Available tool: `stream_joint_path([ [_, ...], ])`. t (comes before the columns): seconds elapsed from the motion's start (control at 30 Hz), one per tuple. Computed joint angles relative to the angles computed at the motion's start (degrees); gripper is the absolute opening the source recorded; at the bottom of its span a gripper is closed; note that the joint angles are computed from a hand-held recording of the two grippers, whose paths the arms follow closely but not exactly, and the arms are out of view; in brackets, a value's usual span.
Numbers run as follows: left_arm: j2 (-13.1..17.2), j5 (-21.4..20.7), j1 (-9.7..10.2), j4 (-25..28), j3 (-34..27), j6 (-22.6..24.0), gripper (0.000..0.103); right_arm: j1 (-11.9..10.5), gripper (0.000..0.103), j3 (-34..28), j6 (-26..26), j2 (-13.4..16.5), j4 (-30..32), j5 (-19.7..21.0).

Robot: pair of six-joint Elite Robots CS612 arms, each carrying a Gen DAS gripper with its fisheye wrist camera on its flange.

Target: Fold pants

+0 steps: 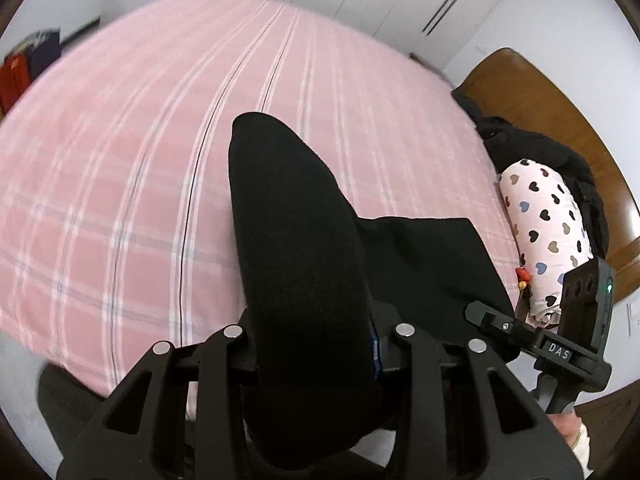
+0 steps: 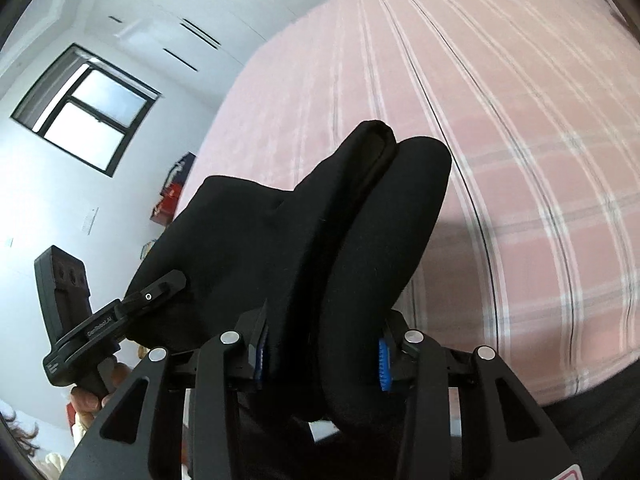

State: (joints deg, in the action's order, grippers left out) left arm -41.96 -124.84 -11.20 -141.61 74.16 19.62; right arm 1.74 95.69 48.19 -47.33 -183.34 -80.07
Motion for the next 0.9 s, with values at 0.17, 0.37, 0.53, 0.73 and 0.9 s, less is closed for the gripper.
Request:
stream_joint_path([
  [0.17,0.91,-1.94,-0.55,-3.7,-3.16,-1.57,0.034,-1.13,0.038,-3.3,-3.44,0.22,-0.08,-1.82],
  [0.37,5.06,-1.5,-2.07,-7.74,-10.75,-5.01,0.034,-3.1,0.038,-10.52,-6.9,3.39,0.86,-3.0],
  [0.53,10.25,0.21,-3.43,-8.49,-19.38,-6.38,0.034,-4.91,0.038,-16.75,-8.44,7.0,2.19,-2.58],
  [0.73,20.3,1.52,-4.92,-4.85,-35.83,-8.95,0.034,-7.29,0.038,-24.75,-9.39,12.94,3.14,-1.25],
  [0.9,29.38,9.67,-6.63,-1.28,-48.81,-7.75,0.055,-8.47,0.051,-31.87,-9.97,18.82,11.48,-4.02],
])
